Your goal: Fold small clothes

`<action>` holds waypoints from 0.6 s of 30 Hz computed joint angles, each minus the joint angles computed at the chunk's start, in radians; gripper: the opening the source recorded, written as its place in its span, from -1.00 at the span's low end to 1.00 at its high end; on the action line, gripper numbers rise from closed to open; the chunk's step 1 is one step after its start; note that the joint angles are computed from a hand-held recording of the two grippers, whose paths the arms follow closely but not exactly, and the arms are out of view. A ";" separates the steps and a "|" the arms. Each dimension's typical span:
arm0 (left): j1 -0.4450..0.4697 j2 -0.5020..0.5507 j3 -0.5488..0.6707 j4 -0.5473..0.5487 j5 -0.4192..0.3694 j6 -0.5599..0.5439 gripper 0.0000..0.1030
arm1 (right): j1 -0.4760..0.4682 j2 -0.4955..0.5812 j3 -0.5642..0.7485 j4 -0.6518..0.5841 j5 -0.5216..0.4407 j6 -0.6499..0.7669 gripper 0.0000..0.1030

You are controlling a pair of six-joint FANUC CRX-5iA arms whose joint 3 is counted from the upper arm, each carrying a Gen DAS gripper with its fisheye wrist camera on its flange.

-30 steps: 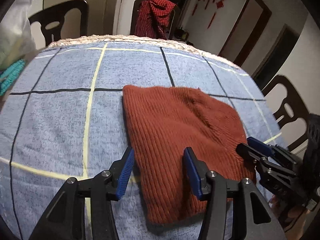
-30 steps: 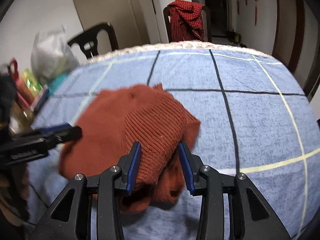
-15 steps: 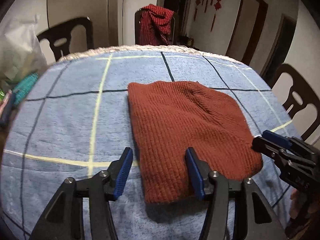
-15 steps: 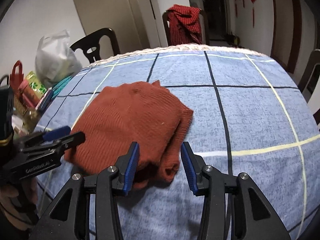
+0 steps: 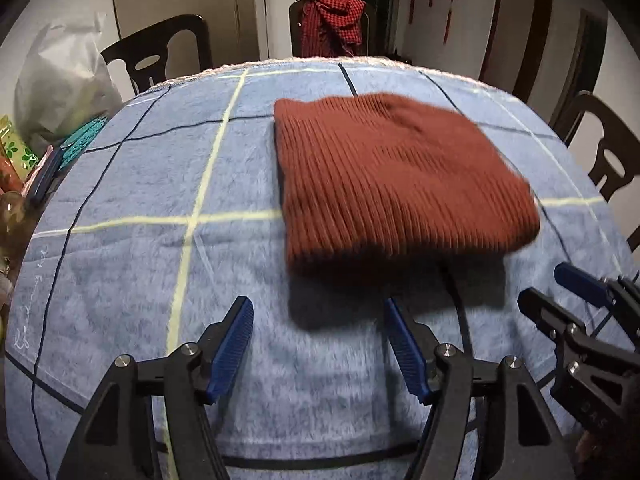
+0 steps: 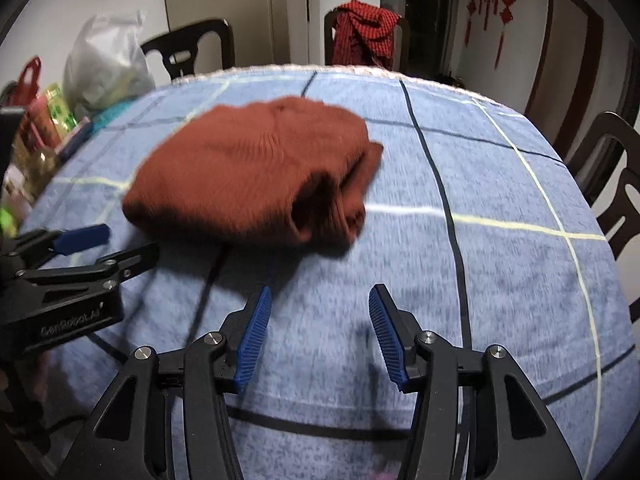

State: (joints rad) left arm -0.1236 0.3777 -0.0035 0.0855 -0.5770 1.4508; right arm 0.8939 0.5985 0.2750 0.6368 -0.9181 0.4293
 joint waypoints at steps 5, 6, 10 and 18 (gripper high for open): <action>-0.005 -0.005 -0.012 -0.025 0.021 0.037 0.40 | -0.003 0.016 0.016 -0.023 -0.022 -0.008 0.01; -0.008 -0.005 -0.010 -0.034 0.022 0.050 0.41 | -0.004 0.016 0.013 -0.015 -0.021 -0.021 0.04; -0.013 -0.009 -0.019 -0.055 0.048 0.079 0.49 | -0.004 0.028 0.029 -0.009 -0.034 -0.031 0.06; -0.018 -0.016 -0.031 -0.074 0.065 0.112 0.54 | -0.002 0.035 0.028 0.010 -0.035 -0.048 0.08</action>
State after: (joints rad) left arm -0.1413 0.3613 -0.0349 0.0119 -0.5118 1.5629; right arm 0.8921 0.6336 0.3032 0.6471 -0.9535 0.3812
